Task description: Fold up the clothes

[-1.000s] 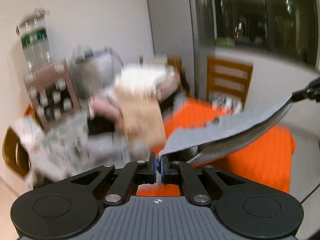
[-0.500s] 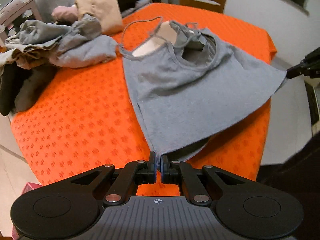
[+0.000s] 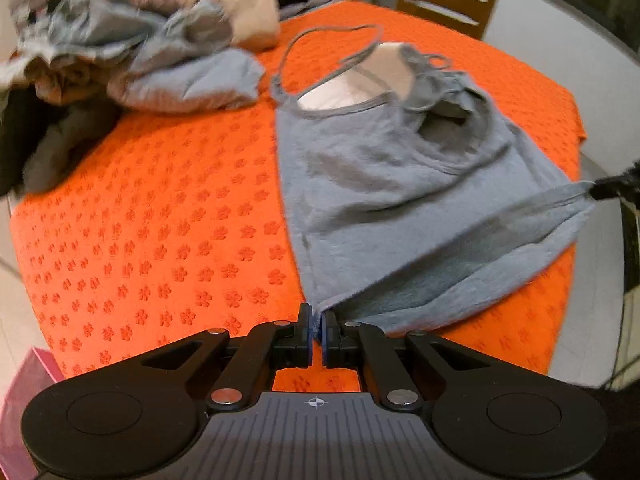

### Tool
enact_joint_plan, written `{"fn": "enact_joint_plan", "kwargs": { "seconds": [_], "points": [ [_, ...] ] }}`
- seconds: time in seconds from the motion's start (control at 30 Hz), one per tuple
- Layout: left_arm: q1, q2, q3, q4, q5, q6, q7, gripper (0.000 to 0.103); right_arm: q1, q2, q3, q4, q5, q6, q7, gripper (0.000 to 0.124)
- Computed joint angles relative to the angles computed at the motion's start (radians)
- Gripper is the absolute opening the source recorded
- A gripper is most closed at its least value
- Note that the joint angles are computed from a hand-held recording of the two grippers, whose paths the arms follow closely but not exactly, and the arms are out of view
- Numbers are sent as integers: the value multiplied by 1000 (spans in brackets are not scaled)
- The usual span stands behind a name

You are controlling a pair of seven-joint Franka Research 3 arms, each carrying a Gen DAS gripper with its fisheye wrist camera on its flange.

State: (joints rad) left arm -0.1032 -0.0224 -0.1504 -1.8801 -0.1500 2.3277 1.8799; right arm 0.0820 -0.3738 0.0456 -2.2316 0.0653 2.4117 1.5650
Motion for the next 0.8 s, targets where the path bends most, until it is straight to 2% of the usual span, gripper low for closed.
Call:
{"fn": "enact_joint_plan", "kwargs": {
  "seconds": [0.13,0.2,0.27,0.33,0.37,0.5,0.67,0.8],
  "points": [
    [5,37,-3,31,5,-5,-30,11,-6,66,4,55,-40,-38,-3,8],
    [8,33,-4,25,-8,5,-15,14,-4,65,4,60,-58,-43,-7,18],
    [17,15,2,5,-66,25,18,34,-5,52,6,59,-78,-44,-11,30],
    [24,-5,12,-15,-136,48,54,45,-2,31,5,55,-90,-49,-27,34],
    [26,-18,18,-26,-178,57,81,47,0,21,5,53,-92,-53,-36,36],
    [18,-65,41,-55,-335,52,225,47,14,-13,-14,58,-13,-61,-43,36],
    [-11,-90,44,-67,-400,31,325,47,43,-24,-17,63,72,-46,-81,36],
    [-28,-95,51,-69,-467,17,374,47,98,-1,-39,80,191,-54,-174,37]
  ]
}}
